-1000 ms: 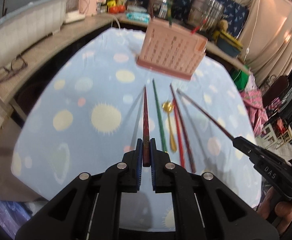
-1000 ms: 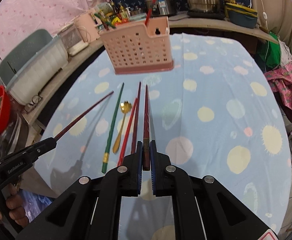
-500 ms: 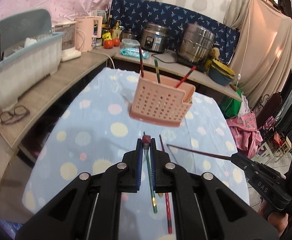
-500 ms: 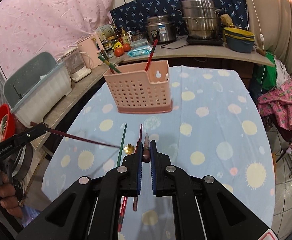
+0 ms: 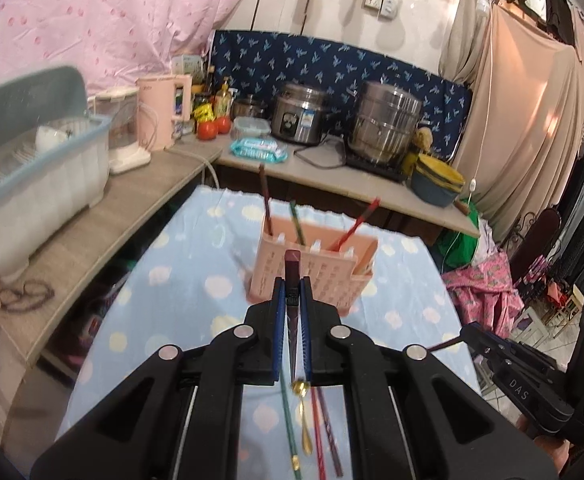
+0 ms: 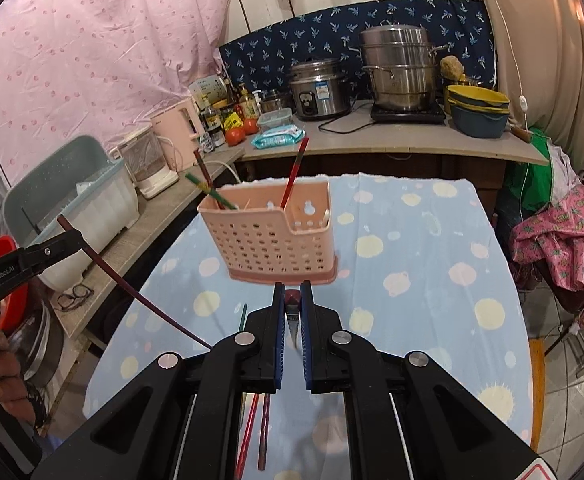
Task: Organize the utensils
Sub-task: 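Lift both dark red chopsticks and lower them into the pink holder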
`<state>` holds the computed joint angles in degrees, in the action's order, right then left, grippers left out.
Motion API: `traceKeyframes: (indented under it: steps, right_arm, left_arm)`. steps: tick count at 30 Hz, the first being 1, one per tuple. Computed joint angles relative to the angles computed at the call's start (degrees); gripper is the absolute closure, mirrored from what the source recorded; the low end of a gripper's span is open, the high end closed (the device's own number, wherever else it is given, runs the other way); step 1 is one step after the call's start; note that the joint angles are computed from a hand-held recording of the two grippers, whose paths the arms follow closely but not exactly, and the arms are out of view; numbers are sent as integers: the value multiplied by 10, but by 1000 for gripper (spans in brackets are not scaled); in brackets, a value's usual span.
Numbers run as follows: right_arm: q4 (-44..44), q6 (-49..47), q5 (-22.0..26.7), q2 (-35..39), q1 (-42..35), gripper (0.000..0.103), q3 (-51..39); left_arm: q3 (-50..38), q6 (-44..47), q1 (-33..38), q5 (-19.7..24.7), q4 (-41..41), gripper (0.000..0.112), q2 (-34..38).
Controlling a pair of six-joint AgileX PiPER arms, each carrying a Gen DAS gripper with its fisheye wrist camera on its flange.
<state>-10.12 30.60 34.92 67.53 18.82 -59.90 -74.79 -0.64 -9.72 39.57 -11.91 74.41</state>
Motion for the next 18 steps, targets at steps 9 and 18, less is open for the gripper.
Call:
traceKeyframes:
  steps: [9,18]
  right_arm:
    - [147,-168,4,73,-94,96,-153]
    - [137,-184,51,217,-111,96,-419]
  left_arm:
    - [-217,-7,-11,30,-4,105,108]
    - [-478,-54,-37,98,63,105,265]
